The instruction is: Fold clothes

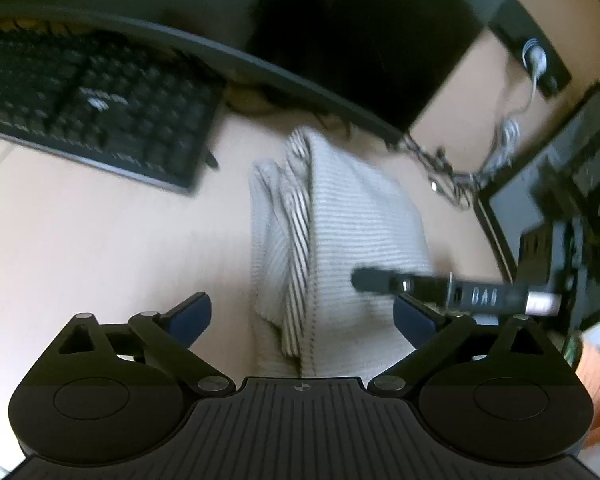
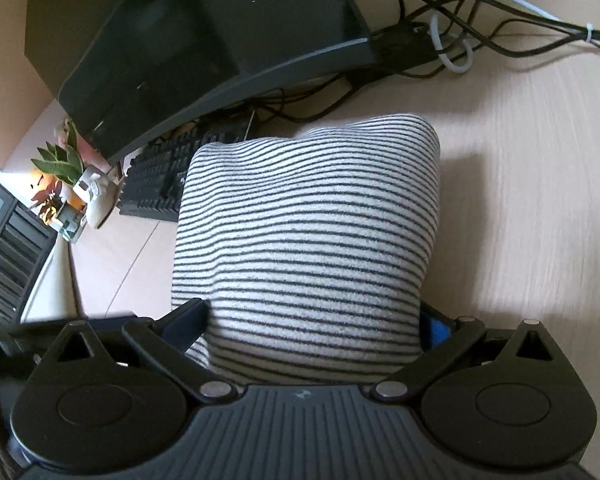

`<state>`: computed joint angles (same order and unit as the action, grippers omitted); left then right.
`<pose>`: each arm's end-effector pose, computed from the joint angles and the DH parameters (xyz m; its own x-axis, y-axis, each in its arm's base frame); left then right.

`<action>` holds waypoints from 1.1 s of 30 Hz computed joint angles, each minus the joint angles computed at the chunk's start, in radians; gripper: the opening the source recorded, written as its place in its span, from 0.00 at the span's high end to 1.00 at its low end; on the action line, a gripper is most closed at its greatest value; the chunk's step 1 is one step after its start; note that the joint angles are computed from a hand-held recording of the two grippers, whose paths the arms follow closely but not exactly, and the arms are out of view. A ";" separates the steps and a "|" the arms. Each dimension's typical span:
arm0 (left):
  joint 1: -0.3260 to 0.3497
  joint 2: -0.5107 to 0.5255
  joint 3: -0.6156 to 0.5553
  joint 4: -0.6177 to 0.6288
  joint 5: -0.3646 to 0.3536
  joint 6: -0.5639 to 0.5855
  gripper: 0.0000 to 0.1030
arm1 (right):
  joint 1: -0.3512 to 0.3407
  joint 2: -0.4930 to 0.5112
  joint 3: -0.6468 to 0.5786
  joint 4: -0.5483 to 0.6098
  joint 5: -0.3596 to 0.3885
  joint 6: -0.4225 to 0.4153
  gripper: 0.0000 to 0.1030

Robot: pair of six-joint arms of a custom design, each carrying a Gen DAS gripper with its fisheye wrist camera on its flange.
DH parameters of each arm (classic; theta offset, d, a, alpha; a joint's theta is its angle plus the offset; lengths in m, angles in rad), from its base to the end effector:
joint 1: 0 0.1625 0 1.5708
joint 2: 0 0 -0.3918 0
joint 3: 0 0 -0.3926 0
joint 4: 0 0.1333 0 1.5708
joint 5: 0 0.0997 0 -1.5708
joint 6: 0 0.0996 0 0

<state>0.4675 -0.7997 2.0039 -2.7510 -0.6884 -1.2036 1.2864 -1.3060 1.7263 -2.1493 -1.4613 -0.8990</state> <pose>-0.3623 -0.4184 0.0113 -0.9298 -0.2139 -0.2996 0.0686 0.6989 -0.7120 -0.0229 -0.5924 0.2984 -0.8137 -0.5786 0.0561 -0.5781 0.7953 -0.1825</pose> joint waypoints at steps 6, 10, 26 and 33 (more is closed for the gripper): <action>0.020 0.024 -0.025 -0.221 0.046 0.174 0.00 | 0.001 -0.031 0.047 -0.072 -0.015 -0.032 0.00; 0.081 0.094 -0.149 -0.126 0.017 0.242 0.00 | 0.000 -0.072 0.094 -0.120 -0.025 -0.091 0.00; 0.143 0.135 -0.139 -0.061 -0.044 0.084 0.02 | -0.053 -0.090 0.014 -0.239 0.089 0.087 0.13; 0.123 0.134 -0.112 -0.052 -0.024 0.024 0.02 | 0.007 0.012 -0.054 -0.166 0.002 0.092 0.23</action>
